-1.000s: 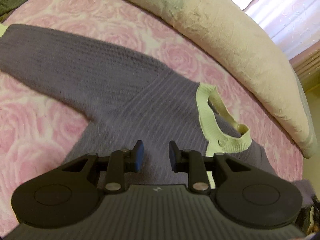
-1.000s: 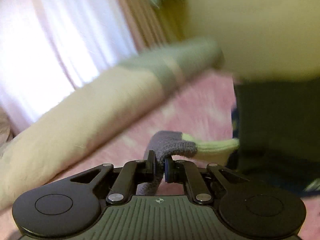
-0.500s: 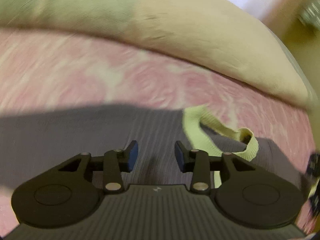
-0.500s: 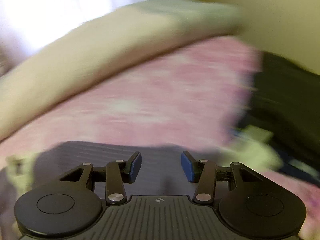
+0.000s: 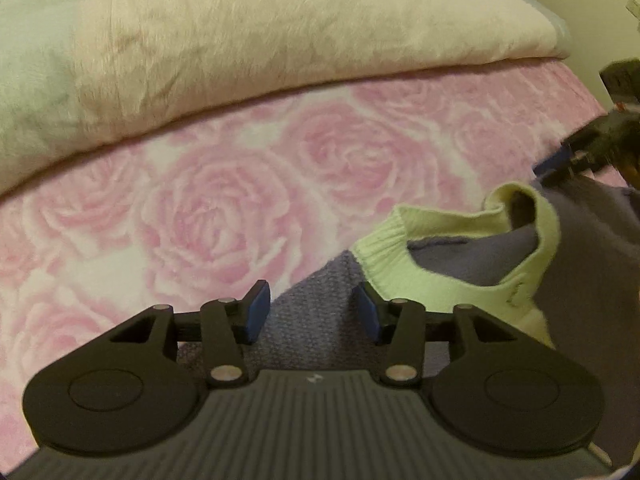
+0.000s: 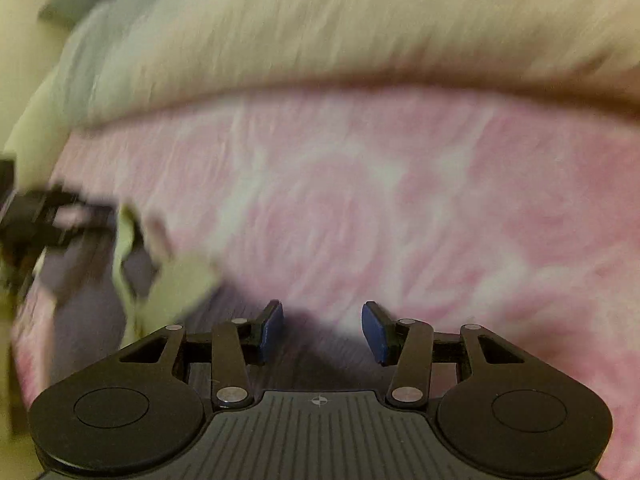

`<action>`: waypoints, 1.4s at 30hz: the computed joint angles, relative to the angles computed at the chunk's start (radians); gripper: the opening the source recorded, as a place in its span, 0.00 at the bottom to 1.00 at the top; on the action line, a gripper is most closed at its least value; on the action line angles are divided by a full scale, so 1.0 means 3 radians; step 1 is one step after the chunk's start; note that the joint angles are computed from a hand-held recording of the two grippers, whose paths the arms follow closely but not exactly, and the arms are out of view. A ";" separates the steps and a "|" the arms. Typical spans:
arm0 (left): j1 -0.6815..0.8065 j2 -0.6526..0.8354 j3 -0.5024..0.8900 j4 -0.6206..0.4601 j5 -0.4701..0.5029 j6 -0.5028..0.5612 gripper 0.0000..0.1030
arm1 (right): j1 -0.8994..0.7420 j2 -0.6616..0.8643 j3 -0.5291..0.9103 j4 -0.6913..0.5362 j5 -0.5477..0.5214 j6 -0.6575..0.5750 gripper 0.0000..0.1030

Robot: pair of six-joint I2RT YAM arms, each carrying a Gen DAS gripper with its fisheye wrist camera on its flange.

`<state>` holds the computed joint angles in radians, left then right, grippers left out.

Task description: Fold clothes

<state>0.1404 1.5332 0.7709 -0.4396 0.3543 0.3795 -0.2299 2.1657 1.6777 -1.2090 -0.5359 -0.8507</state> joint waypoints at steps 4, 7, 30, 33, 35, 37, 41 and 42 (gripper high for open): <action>-0.0103 -0.0090 -0.0127 0.0175 -0.0026 -0.0013 0.06 | -0.0029 -0.0295 -0.0418 0.0249 -0.0009 -0.0289 0.15; -0.0003 -0.0484 -0.0358 0.0401 0.0138 -0.0228 0.06 | -0.0150 -0.0795 -0.0840 0.0557 -0.0195 -0.0523 0.12; -0.1437 -0.0984 -0.1242 0.0942 -0.0854 -0.1785 0.04 | 0.0444 -0.2357 -0.3372 0.2868 0.0456 0.0380 0.52; -0.1414 -0.0560 -0.1111 0.1449 -0.1000 -0.2093 0.03 | 0.0369 -0.1850 -0.3184 0.3368 0.0217 0.0757 0.52; -0.1429 -0.0441 -0.0943 0.1505 -0.1265 -0.2354 0.04 | 0.0299 -0.1870 -0.3095 0.3436 0.0118 0.1091 0.52; -0.1391 -0.0584 -0.0881 0.1406 -0.1284 -0.2661 0.07 | 0.0181 -0.2076 -0.3115 0.3465 0.0141 0.1371 0.53; -0.1423 -0.1122 -0.0923 0.0972 -0.1112 -0.3080 0.08 | -0.0746 -0.2732 -0.3113 0.2594 -0.0174 0.1210 0.53; -0.1484 -0.1262 -0.0932 0.0810 -0.1112 -0.3160 0.08 | -0.1057 -0.2830 -0.3044 0.2303 -0.0255 0.1052 0.53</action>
